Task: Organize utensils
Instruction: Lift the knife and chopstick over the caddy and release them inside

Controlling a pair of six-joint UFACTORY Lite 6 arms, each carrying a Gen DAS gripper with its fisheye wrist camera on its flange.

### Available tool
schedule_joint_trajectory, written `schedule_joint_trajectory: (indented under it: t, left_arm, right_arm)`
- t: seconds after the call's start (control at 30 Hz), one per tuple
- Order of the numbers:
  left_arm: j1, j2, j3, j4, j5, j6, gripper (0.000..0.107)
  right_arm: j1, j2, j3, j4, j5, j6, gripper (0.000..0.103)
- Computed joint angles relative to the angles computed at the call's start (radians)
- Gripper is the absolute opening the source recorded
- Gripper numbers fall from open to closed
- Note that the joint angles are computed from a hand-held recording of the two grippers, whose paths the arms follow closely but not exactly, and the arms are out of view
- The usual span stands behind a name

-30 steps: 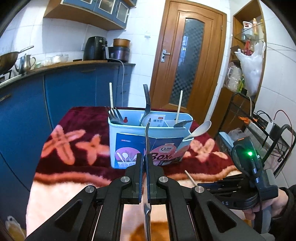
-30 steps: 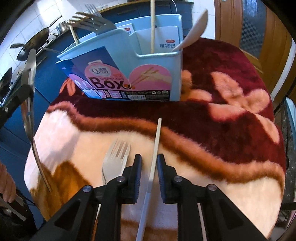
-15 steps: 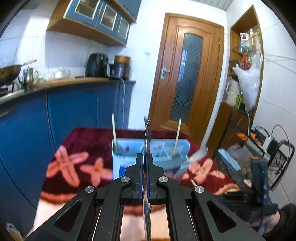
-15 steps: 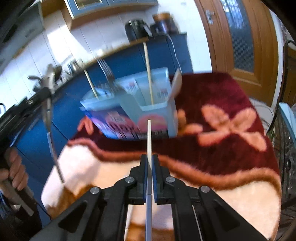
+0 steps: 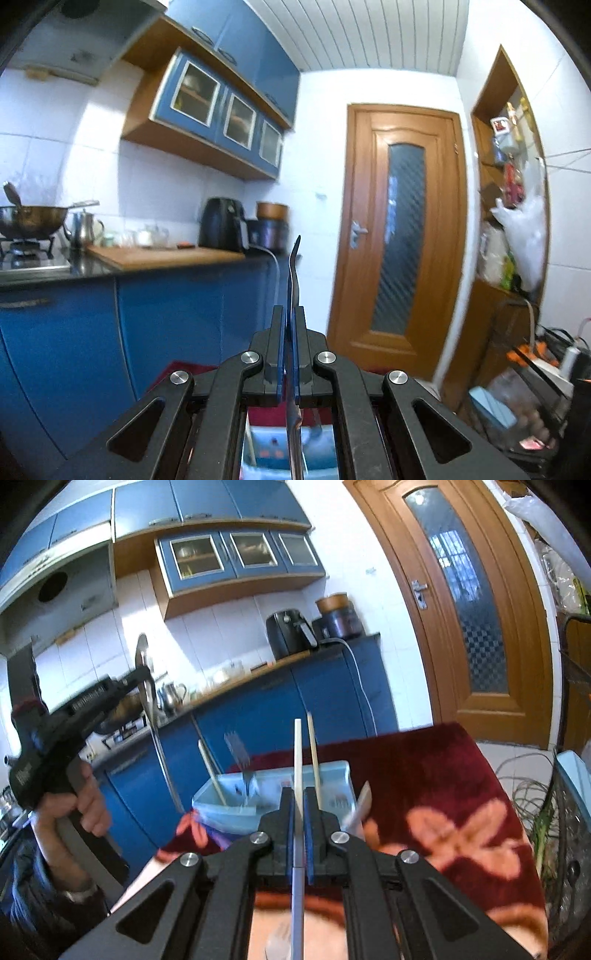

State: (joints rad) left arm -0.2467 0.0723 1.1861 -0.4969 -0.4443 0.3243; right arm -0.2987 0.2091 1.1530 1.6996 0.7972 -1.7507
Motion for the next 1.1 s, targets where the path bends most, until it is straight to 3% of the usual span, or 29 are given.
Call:
schedule_joint_trajectory:
  t: [0.17,0.37,0.57,0.8,0.97,1.1]
  left_arm:
    - [-0.003,0.132,0.105,-0.055,-0.081,0.046,0.003]
    - [0.023,0.247,0.154,-0.003,-0.115,-0.016,0.003]
    - [0.048,0.330,0.194,0.065,-0.135,-0.101,0.003]
    - [0.061,0.365,0.186,0.148,-0.152,-0.195,0.003]
    - [0.061,0.355,0.170,0.190,-0.103,-0.226,0.003]
    - [0.064,0.324,0.149,0.220,-0.052,-0.265,0.012]
  right_arm:
    - [0.063,0.119,0.157,0.153,-0.020,-0.045,0.006]
    - [0.171,0.240,0.296,0.428,-0.128,-0.270,0.006]
    - [0.267,0.339,0.352,0.798,-0.199,-0.702,0.006]
    - [0.252,0.370,0.361,0.732,-0.207,-0.657,0.006]
    - [0.225,0.333,0.323,0.639,-0.189,-0.571,0.007]
    - [0.198,0.289,0.286,0.574,-0.162,-0.492,0.019]
